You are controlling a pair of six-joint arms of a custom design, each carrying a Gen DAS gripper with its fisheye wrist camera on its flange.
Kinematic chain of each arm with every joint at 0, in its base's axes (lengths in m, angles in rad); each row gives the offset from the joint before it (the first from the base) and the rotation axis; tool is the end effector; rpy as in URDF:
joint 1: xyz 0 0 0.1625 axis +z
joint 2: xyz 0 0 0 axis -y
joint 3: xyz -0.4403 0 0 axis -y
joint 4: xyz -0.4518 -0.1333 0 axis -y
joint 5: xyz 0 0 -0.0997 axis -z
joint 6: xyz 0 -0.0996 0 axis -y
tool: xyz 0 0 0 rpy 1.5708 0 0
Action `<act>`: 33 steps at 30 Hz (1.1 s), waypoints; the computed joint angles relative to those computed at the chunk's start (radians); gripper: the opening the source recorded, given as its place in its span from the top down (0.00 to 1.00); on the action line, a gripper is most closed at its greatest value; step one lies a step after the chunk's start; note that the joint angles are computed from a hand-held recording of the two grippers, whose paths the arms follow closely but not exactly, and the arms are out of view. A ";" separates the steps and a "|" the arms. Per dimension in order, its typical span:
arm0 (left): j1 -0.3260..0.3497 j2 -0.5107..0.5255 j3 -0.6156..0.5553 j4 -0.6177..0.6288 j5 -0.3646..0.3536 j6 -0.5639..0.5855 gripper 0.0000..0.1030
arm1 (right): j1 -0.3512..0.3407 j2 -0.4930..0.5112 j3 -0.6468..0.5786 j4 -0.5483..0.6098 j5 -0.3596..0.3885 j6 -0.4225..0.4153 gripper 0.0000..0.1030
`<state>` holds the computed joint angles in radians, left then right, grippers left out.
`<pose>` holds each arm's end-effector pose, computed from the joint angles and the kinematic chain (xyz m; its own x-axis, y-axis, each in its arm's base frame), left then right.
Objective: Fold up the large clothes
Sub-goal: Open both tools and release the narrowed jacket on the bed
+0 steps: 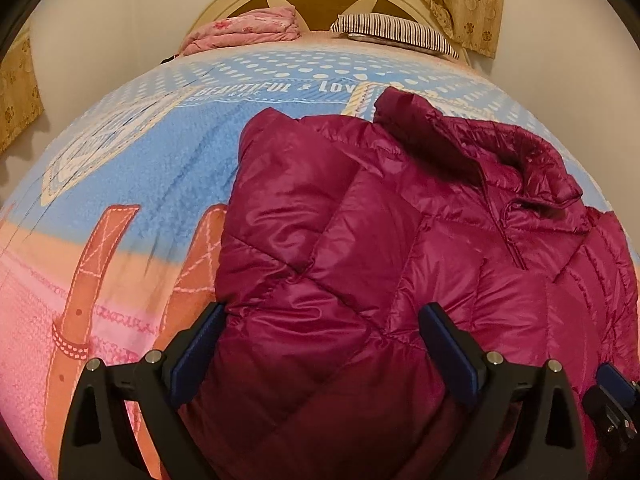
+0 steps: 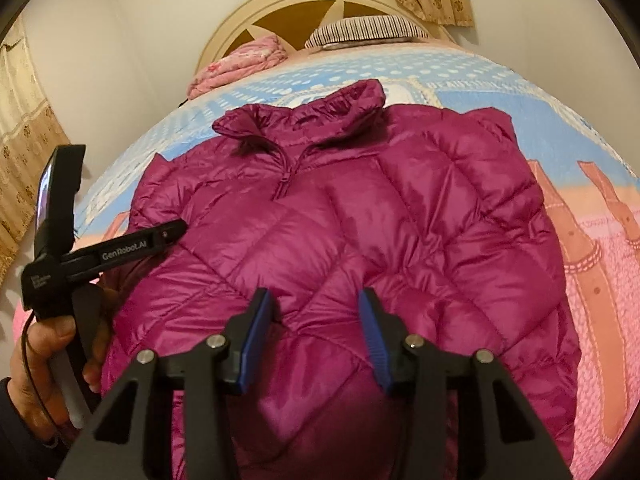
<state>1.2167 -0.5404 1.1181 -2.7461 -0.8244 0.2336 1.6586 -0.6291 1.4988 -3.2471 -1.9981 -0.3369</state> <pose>-0.1165 -0.8947 0.1379 -0.7324 0.0785 -0.6763 0.4689 0.7784 -0.4174 0.1602 -0.7708 0.0856 -0.8603 -0.0219 0.5093 -0.3656 0.7227 -0.5866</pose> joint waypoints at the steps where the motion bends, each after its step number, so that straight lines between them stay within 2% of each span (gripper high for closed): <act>1: 0.001 -0.002 0.005 -0.003 0.002 0.004 0.05 | -0.002 0.001 0.003 -0.006 0.002 -0.002 0.53; 7: 0.002 0.010 -0.006 0.005 0.020 0.006 0.03 | -0.007 0.008 -0.002 -0.006 0.010 0.005 0.53; 21: -0.003 0.035 -0.027 0.023 0.070 0.007 0.01 | 0.013 0.046 -0.038 -0.007 -0.079 -0.040 0.53; 33: -0.007 0.041 -0.024 -0.006 0.093 0.032 0.01 | 0.023 0.064 -0.054 -0.017 -0.120 -0.067 0.52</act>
<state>1.2095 -0.4990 1.0944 -2.7519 -0.7319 0.2659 1.6816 -0.5649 1.4450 -3.2638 -2.1185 -0.4037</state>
